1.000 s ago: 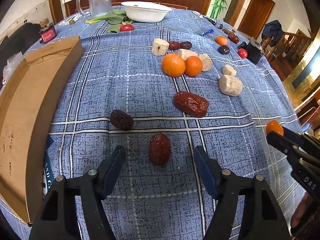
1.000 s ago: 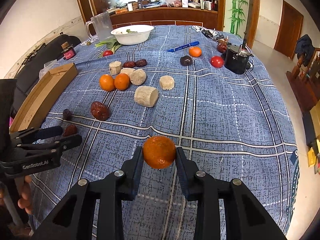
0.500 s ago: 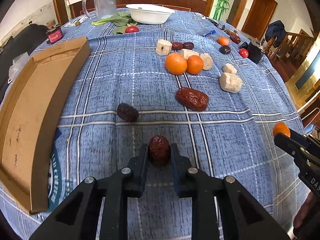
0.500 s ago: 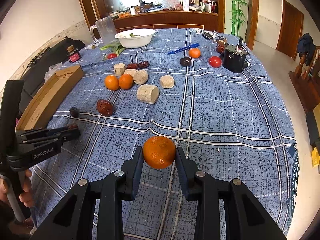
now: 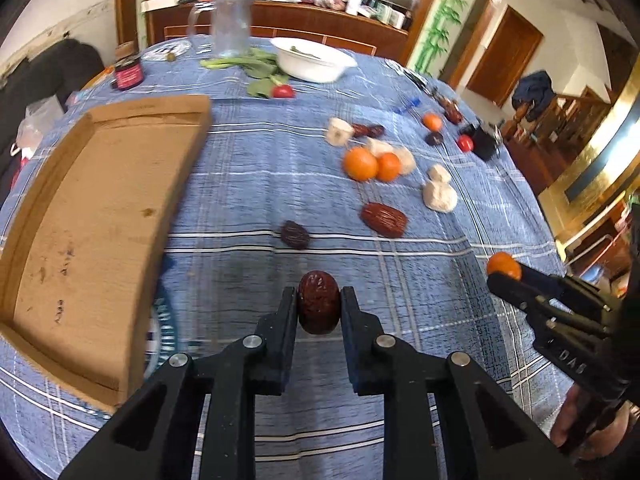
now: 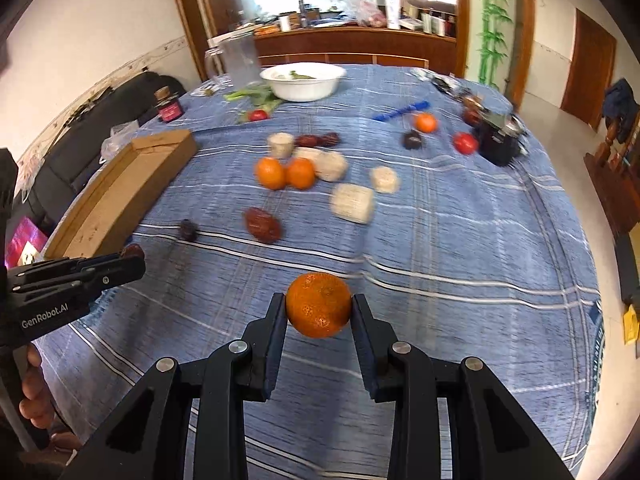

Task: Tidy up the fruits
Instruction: 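Carry the mandarin and date into the cardboard tray and open both tools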

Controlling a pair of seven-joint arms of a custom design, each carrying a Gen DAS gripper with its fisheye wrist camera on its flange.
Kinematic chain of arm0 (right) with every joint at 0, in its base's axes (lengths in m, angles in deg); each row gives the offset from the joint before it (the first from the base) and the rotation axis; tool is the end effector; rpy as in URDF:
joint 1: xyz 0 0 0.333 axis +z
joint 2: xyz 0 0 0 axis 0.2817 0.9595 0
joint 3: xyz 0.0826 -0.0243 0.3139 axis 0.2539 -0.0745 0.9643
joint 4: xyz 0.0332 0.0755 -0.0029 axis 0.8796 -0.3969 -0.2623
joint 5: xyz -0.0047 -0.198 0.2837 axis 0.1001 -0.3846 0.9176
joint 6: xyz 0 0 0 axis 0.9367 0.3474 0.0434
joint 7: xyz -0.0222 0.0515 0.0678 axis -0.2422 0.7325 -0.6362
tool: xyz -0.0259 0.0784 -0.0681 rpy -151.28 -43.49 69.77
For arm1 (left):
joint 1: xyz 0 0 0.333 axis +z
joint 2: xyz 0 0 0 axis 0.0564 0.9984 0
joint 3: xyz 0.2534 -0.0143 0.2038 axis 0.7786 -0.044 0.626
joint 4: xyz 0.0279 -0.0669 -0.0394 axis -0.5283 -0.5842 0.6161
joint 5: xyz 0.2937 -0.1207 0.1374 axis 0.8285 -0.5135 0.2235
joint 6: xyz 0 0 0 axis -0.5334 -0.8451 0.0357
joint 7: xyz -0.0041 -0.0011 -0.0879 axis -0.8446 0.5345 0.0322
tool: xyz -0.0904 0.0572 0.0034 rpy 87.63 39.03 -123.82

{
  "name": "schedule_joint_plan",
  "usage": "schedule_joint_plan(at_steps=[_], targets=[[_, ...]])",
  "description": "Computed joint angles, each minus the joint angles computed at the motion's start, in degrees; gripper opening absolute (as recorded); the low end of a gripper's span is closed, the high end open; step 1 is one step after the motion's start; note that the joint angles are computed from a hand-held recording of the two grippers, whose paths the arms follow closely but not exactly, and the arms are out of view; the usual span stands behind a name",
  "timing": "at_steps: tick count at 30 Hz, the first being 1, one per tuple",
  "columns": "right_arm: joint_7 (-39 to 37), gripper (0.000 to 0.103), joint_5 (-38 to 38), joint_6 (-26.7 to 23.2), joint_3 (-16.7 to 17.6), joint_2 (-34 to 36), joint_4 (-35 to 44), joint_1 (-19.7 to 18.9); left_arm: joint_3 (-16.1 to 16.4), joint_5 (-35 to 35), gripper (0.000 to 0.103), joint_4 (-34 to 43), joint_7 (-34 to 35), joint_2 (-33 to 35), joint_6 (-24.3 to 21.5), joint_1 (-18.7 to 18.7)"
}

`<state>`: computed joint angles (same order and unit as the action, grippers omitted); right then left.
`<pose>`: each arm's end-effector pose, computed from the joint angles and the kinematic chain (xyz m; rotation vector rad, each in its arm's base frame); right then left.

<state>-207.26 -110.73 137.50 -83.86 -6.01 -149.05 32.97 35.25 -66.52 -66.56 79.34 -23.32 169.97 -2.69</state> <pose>0.4914 0.1851 0.3674 -1.5033 2.1312 -0.6015 0.6196 -0.2136 0.3708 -1.4001 2.5873 -0.9090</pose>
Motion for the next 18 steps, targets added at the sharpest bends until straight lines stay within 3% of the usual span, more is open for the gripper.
schedule_joint_plan(at_steps=[6, 10, 18], targets=[[-11.1, 0.035, 9.4, -1.3, 2.3, 7.4, 11.2, 2.4, 0.2, -2.9, 0.02, 2.1, 3.2, 0.4, -0.5, 4.4], [-21.0, 0.035, 17.5, -1.8, 4.0, 13.6, 20.1, 3.4, 2.3, -2.5, 0.02, 4.3, 3.1, 1.8, 0.5, 6.0], [-40.8, 0.035, 32.0, -6.6, 8.8, 29.0, 43.8, 4.9, 7.4, 4.5, 0.02, 12.8, -3.5, 8.2, -1.0, 7.4]])
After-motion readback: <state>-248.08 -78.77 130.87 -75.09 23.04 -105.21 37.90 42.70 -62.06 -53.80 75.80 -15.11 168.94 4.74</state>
